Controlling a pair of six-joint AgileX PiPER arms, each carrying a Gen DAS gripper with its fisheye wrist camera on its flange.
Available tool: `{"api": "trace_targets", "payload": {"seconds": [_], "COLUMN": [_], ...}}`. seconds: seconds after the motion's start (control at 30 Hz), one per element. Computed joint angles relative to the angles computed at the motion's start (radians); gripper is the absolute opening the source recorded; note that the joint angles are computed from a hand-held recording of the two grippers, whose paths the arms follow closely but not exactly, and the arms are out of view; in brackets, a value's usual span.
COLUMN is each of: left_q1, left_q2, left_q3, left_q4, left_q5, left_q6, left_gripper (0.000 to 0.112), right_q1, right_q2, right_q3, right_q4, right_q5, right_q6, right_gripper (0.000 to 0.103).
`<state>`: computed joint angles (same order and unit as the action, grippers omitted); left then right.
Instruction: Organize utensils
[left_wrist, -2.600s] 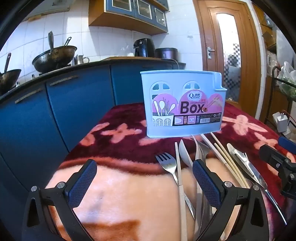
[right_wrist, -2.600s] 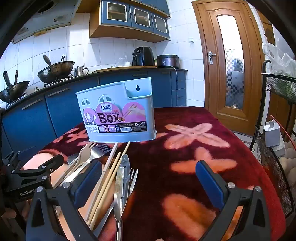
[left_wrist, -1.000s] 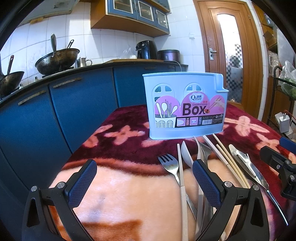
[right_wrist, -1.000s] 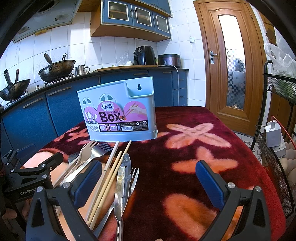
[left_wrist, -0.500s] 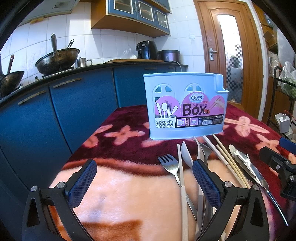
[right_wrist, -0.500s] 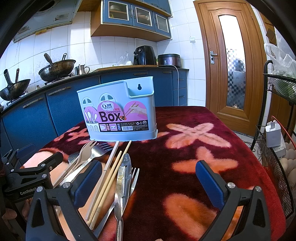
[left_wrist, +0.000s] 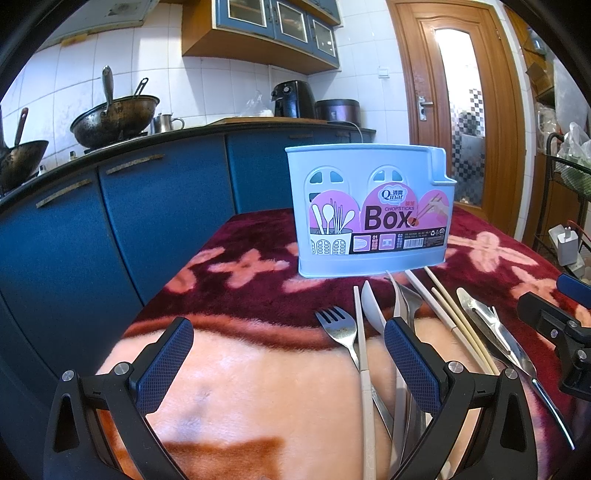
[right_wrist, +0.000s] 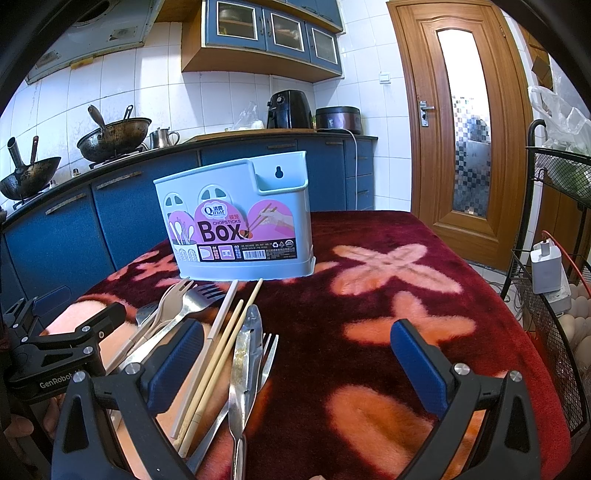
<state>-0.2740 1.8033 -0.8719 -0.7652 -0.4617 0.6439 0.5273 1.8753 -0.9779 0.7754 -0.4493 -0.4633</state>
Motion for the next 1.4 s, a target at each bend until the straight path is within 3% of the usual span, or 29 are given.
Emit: {"api": "trace_targets", "payload": {"seconds": [0.7,0.9,1.1,1.27,1.4], "left_q1": [-0.001,0.004,0.007,0.032,0.052], "left_q2": [0.0,0.004,0.008,0.004,0.004], "left_q3": [0.0,-0.012,-0.056,-0.102,-0.129], "left_q4": [-0.006,-0.019,-0.15,-0.301,-0.41], "left_q5": [0.002,0.028,0.096,0.21,0.272], "left_q6": [0.007,0.023,0.187,0.37,0.485], "left_gripper": [0.103,0.103,0.103,0.103,0.101], "right_q1": [0.0,-0.002,-0.016,-0.016,-0.043], "right_q2": [0.003,-0.003,-0.025,-0.05,-0.06], "right_q3": [-0.007,-0.014,-0.031,-0.05,-0.075], "right_q4": [0.008,0.069,0.112,0.3,0.446], "right_q5": [0.005,0.022,0.072,0.107,0.182], "right_q6": [-0.009,-0.083,-0.157,-0.372,-0.526], "right_gripper": [0.103,0.103,0.103,0.103,0.092]}}
